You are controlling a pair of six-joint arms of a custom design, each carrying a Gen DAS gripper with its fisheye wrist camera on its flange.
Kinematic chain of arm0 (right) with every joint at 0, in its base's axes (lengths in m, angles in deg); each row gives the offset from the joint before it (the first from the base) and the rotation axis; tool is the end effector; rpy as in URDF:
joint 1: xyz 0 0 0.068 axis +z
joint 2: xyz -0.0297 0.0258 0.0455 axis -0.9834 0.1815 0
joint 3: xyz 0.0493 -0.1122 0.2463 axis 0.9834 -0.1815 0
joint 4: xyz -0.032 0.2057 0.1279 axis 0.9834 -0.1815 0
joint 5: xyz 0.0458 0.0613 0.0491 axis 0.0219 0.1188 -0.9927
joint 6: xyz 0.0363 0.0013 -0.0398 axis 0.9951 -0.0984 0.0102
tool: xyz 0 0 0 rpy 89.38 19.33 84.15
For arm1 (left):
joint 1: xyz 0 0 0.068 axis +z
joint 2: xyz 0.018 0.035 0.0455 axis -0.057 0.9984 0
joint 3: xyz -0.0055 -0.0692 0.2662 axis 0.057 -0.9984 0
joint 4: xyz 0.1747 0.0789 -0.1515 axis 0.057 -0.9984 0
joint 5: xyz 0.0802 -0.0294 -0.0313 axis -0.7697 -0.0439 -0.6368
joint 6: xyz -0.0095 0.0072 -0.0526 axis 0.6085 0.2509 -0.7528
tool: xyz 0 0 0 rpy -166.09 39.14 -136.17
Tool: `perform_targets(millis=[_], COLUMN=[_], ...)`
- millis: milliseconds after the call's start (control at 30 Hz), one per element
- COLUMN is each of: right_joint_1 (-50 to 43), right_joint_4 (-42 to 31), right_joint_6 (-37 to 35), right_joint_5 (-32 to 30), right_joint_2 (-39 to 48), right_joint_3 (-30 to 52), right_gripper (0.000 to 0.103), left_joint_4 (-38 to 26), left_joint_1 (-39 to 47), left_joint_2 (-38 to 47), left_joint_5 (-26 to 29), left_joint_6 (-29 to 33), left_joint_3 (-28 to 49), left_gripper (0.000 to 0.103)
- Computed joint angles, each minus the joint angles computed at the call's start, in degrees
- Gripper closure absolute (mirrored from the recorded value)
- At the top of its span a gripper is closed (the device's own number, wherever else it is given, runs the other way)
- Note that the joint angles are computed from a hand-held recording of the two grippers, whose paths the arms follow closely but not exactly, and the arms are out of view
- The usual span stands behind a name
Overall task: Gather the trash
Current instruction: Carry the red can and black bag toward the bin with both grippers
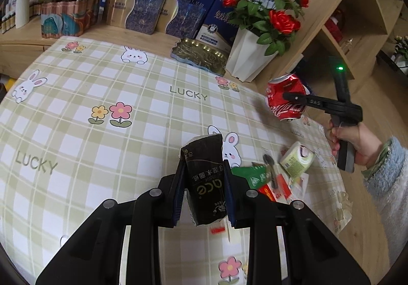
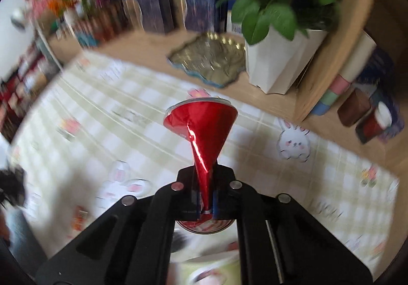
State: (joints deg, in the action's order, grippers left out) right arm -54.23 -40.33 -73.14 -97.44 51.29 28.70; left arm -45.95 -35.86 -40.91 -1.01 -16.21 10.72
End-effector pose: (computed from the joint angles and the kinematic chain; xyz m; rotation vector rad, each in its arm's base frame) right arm 0.3947 0.1950 0.2991 -0.8429 2.4158 0.3810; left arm 0.1271 -0.0713 0.2782 -0.4175 2.3263 -0.4178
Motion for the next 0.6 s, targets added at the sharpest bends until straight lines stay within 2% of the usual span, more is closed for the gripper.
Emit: perform_targets(millis=[133,300,400,467,533,600], right_joint_1=[-0.9,1.4,3.0,4.7,7.6,10.7], right_joint_4=[12.5,22.7,25.2,24.9,23.2,21.1], right_joint_6=[10.5,18.5,23.1,25.9,28.1,30.3], right_joint_5=[-6.2,-8.3,-8.4,-7.2,-4.9,-3.0], right_joint_2=[-14.4,-33.6,-45.5,-53.5,-60.9,-67.8], right_joint_3=[-20.4,-44.1,-55.9,-62.5,-67.4,-71.4], right_gripper=[0.094,0.094,0.094,0.094,0.094,0.094], left_joint_4=[-7.2,-18.9,-28.4,-36.9,-42.9,-46.7], left_joint_1=[-12.0,-32.7,-47.5,-59.1,-67.7,-73.7], left_joint_2=[-2.0,-1.2,1.7,5.7,9.4,12.8], left_joint_5=[-9.1,-22.0,-28.9,-32.3,-33.4,-33.2], left_joint_6=[-6.9,-23.7,-39.6,-54.5,-66.3,-74.5], left_joint_3=[3.0,6.8,9.0,10.8,12.0,13.0], left_gripper=[0.076,0.076,0.076,0.076,0.076,0.076])
